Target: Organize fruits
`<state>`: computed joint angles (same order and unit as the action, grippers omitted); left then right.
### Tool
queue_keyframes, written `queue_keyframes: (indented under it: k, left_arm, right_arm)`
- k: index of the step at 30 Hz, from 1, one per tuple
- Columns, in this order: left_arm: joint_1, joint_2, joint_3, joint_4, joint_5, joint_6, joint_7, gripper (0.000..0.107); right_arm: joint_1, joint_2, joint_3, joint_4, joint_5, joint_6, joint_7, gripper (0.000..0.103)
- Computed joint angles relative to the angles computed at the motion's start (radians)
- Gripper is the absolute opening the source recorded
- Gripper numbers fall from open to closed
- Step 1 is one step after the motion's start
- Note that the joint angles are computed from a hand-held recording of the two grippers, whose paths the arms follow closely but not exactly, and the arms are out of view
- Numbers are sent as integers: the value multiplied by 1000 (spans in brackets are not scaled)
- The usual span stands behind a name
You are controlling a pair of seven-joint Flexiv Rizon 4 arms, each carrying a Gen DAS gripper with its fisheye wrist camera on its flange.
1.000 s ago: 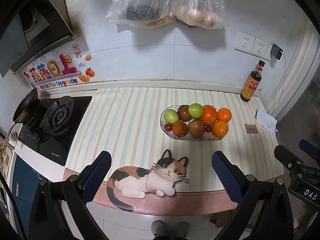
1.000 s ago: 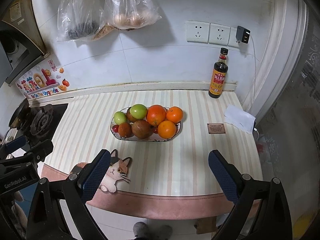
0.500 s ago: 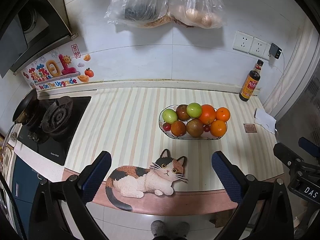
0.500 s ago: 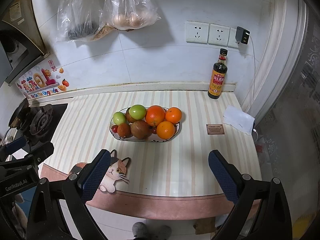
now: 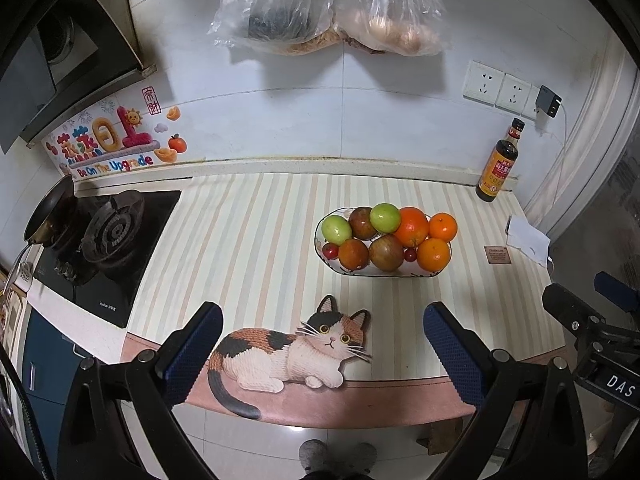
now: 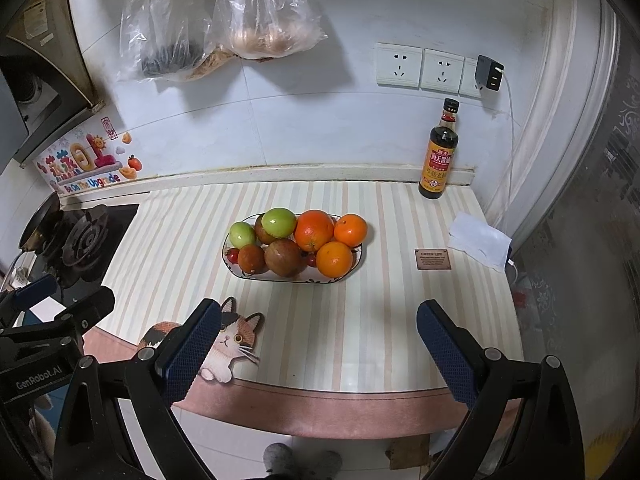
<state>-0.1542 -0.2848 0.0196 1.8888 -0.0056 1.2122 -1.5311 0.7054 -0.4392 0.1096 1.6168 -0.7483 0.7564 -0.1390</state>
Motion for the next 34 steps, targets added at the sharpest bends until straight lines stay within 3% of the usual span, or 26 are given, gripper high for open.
queue_keyframes:
  k: [34]
  left_arm:
    - [-12, 12, 6, -6, 31, -3, -43, 103]
  right_arm:
    - [-9, 17, 5, 15, -3, 3, 2, 100]
